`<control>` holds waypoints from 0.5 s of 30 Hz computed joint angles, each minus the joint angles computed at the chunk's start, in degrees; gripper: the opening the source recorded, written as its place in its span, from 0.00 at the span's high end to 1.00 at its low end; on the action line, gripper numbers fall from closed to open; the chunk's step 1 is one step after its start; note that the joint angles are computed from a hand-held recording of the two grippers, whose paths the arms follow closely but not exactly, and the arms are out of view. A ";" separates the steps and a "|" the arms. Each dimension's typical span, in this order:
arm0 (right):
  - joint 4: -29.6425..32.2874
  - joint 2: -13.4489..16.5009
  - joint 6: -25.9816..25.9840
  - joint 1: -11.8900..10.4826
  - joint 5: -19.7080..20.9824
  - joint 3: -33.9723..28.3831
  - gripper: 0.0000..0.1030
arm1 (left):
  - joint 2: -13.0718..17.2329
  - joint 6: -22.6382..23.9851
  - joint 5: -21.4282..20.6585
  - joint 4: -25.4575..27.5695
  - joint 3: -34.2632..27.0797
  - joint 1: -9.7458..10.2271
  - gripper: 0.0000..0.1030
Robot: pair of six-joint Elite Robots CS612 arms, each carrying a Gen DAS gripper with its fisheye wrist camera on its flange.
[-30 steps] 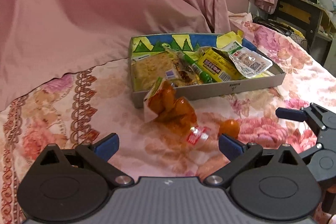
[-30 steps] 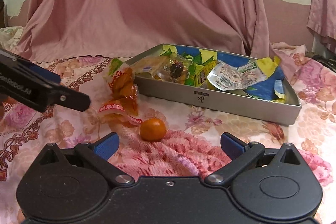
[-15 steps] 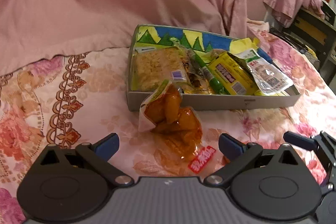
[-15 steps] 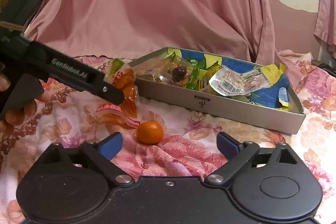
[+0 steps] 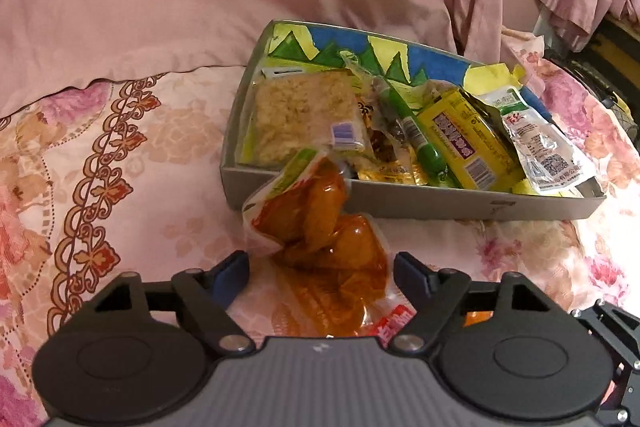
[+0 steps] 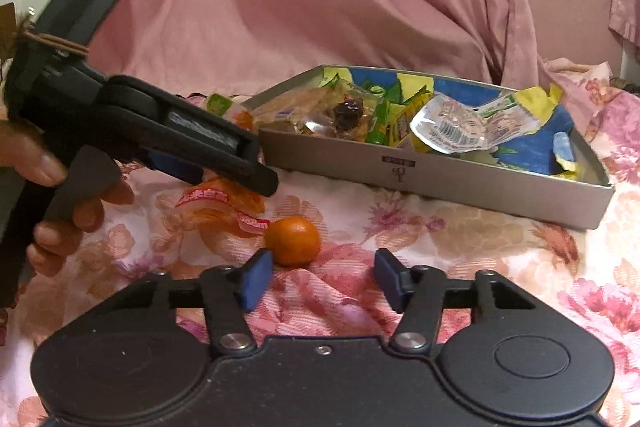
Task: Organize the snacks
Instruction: 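Grasp the orange candy bag with the left gripper while the right gripper grasps the tangerine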
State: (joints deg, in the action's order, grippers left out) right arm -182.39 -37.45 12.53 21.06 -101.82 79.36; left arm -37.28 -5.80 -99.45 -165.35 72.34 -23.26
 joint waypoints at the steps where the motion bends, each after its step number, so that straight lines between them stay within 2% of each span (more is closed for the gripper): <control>1: -0.04 0.08 -0.06 -0.01 0.40 -0.10 0.48 | 0.10 -0.28 -0.27 -0.23 -0.06 0.10 0.20; 7: -0.20 0.79 -0.12 0.12 0.89 -1.32 0.49 | 0.00 0.30 0.18 0.20 -0.10 0.02 0.26; 8: -0.45 0.88 0.29 0.03 1.51 -1.42 0.49 | -0.01 0.46 -0.11 0.49 -0.16 0.04 0.29; 9: -0.59 0.95 0.52 -0.06 2.09 -1.53 0.49 | 0.05 0.78 -1.48 0.75 -0.31 0.22 0.39; 10: -0.59 1.02 0.57 -0.09 2.43 -1.63 0.49 | -0.03 1.04 -1.41 0.93 -0.30 0.17 0.39; 15: 0.19 1.27 0.30 -0.03 2.68 -2.05 0.65 | 0.10 2.66 -2.40 1.27 -0.54 0.40 0.39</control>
State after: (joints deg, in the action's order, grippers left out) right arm -182.20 -36.18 12.82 21.03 -99.14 77.31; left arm -37.18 -3.13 -101.86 -164.08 71.80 -22.86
